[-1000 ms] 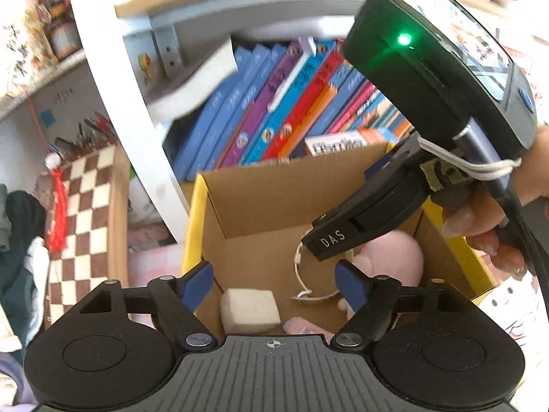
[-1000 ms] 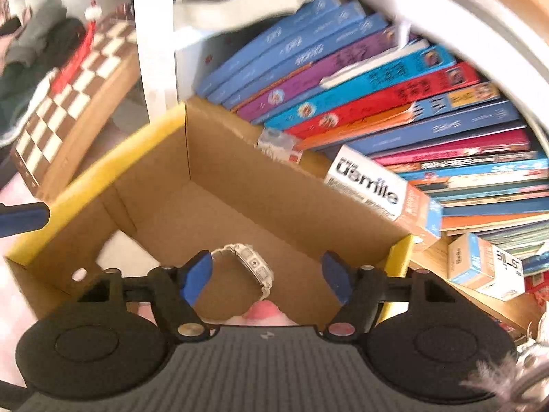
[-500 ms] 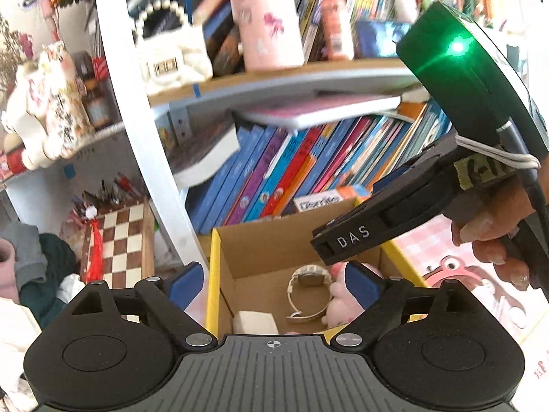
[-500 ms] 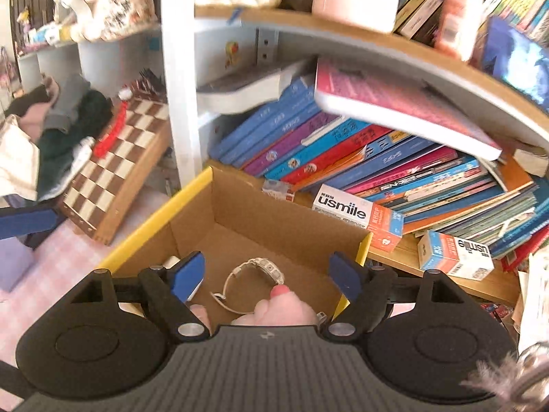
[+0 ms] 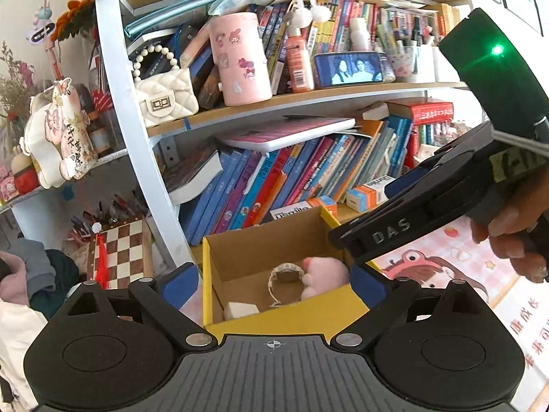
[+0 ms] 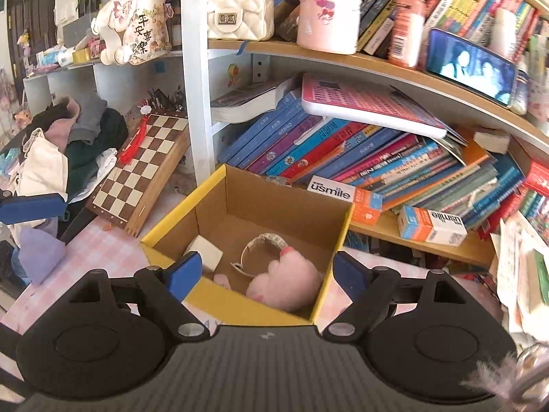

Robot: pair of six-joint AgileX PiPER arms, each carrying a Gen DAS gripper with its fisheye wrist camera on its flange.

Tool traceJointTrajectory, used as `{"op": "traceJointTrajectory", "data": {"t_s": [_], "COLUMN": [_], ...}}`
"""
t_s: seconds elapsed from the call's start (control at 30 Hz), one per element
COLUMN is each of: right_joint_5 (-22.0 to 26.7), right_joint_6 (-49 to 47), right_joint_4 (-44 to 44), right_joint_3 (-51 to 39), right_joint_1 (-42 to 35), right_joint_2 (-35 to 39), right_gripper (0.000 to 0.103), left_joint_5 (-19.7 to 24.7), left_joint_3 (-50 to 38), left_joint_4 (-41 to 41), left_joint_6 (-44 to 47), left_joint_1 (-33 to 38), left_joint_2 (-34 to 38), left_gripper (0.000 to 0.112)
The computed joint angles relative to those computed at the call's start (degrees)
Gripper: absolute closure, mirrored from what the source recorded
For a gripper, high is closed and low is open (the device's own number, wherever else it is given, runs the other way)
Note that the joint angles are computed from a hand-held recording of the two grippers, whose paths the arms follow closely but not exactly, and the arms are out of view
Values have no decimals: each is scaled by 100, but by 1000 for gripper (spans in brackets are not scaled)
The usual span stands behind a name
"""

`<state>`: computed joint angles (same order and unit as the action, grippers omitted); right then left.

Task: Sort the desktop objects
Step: 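Withdraw both tools from the box back toward the tape and toy car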

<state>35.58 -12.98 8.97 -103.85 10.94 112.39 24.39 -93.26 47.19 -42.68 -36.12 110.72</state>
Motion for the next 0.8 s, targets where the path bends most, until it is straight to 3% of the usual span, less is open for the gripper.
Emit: {"op": "traceJointTrajectory", "data": {"t_s": [0.4,0.6,0.8], "right_joint_5": [-694,-1066,-1628], "right_joint_6": [442,1374,2760], "right_joint_4": [-214,-881,-2167], "right_joint_3": [2401,3292,4169], "right_joint_1": [188,396,723], "right_joint_2": [-1443,-1864,-2179], "right_gripper": [19,18,15], "left_joint_5": [-422,-518,-423], "left_joint_3": [1923,2636,3180], "left_joint_4": [808,1232,2060], "left_joint_6": [-1211,-1984,-3051], "left_joint_1": [-209,-183,-190], "left_joint_2": [-989,-1327,-1540], "left_gripper": [15,15,15]}}
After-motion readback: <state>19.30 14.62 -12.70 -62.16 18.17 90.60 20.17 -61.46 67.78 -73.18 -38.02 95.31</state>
